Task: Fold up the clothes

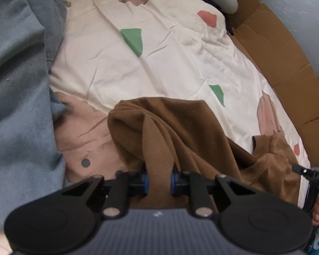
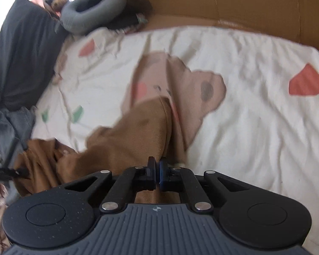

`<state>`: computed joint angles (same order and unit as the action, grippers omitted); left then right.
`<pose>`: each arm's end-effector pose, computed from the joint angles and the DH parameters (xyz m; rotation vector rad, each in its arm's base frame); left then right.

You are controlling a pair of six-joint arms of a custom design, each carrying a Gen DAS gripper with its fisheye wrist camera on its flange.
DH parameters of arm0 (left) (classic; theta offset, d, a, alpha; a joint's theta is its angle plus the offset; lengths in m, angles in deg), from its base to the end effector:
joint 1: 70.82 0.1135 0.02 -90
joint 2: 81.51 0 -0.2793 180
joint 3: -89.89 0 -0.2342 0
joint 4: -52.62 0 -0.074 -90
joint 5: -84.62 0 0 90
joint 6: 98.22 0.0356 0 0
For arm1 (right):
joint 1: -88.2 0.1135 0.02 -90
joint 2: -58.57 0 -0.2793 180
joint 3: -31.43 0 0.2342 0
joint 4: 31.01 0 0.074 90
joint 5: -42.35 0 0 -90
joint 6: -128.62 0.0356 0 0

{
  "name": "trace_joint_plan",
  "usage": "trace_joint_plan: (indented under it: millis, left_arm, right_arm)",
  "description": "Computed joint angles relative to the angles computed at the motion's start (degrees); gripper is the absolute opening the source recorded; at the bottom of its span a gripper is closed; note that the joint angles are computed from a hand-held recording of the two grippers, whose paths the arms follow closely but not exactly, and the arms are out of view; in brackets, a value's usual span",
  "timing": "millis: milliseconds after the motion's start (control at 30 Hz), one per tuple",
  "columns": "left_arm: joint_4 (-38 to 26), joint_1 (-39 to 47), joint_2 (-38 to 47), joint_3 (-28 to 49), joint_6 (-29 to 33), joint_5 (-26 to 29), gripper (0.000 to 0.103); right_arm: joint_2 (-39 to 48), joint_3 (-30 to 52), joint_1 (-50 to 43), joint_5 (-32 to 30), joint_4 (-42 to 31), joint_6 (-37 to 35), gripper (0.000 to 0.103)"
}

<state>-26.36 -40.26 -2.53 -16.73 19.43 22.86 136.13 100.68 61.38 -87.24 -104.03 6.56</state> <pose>0.1891 0.0921 0.2599 -0.0374 2.7697 -0.5450 0.1948 -0.0731 0.2521 -0.1886 2.5781 0.7137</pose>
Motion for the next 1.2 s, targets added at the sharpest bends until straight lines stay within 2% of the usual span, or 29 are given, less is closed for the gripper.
trace_joint_plan:
  millis: [467,767,967,1200]
  left_arm:
    - [-2.0,2.9,0.0,1.4,2.0,-0.4,0.015]
    - [-3.1,4.8,0.0,2.3,3.9,-0.5,0.015]
    - [-3.4,6.0,0.3,2.4,4.2,-0.8,0.015]
    - [-3.5,6.7,-0.1,1.8,4.6,-1.3,0.015]
  right_arm:
    - [-6.8,8.1,-2.9,-9.5,-21.8,-7.7,0.001]
    - [-9.5,7.1,0.5,-11.7,-28.6,-9.2,0.001]
    - [-13.5,0.7,6.7,-12.4,-30.4,-7.6,0.0]
    - [-18.6,-6.2,15.9,-13.4,-25.5,1.7,0.0]
